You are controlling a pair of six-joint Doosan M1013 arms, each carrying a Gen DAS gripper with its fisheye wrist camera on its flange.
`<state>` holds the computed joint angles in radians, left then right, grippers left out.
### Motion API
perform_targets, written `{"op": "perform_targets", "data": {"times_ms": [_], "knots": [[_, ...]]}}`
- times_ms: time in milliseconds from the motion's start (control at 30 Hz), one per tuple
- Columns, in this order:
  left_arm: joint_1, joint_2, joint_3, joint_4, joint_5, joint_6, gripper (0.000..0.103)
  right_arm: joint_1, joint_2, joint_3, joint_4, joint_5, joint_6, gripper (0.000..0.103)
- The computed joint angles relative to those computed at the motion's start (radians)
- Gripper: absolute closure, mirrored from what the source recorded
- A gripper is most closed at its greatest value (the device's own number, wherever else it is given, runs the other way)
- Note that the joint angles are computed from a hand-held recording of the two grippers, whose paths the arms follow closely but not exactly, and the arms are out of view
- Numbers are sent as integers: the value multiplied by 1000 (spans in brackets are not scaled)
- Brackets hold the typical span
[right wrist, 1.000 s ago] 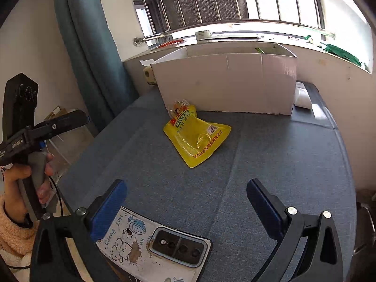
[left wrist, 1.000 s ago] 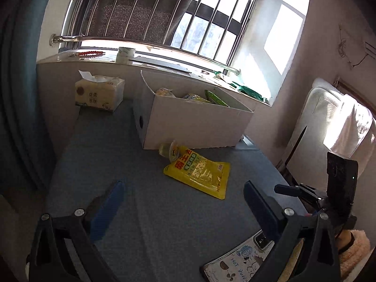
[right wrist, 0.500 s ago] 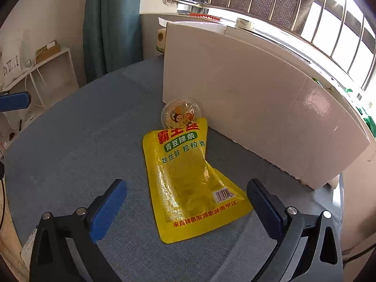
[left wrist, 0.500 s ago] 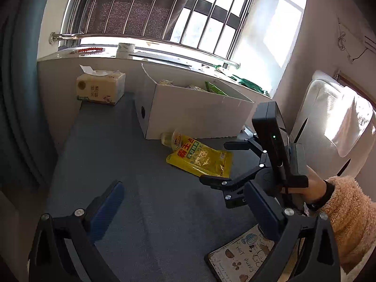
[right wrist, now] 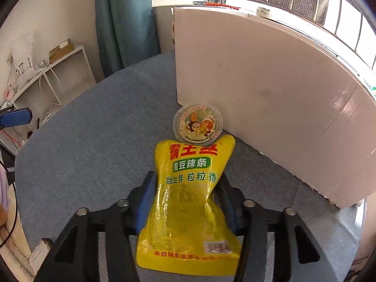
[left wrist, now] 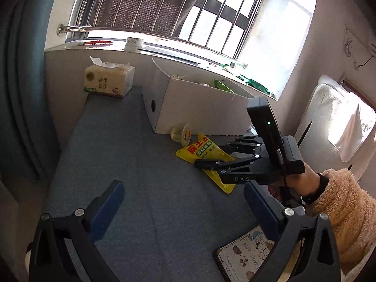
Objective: Organize snacks
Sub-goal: 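Lift the yellow pouch with the right tool while the left tool grasps the jelly cup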
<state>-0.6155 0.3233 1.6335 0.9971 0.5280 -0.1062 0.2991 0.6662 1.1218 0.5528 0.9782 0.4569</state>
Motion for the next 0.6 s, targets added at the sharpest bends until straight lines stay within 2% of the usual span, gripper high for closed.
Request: {"op": "perform_targets", "data": {"times_ms": [33, 133, 300, 400, 533, 600], "knots": [[2, 2, -3, -14, -2, 10, 0, 2, -12, 19, -12, -25, 2, 67], [7, 10, -13, -40, -8, 37, 0, -11, -35, 48, 8, -13, 9, 72], [30, 44, -62, -144, -14, 180, 0, -67, -91, 142, 151, -34, -42, 72], [48, 89, -132, -243, 13, 316, 0, -104, -121, 182, 259, -43, -42, 72], [84, 175, -259, -427, 61, 542, 0, -180, -146, 231, 476, 2, -28, 72], [96, 216, -322, -458, 117, 580, 0, -201, -162, 262, 512, -41, -4, 72]]}}
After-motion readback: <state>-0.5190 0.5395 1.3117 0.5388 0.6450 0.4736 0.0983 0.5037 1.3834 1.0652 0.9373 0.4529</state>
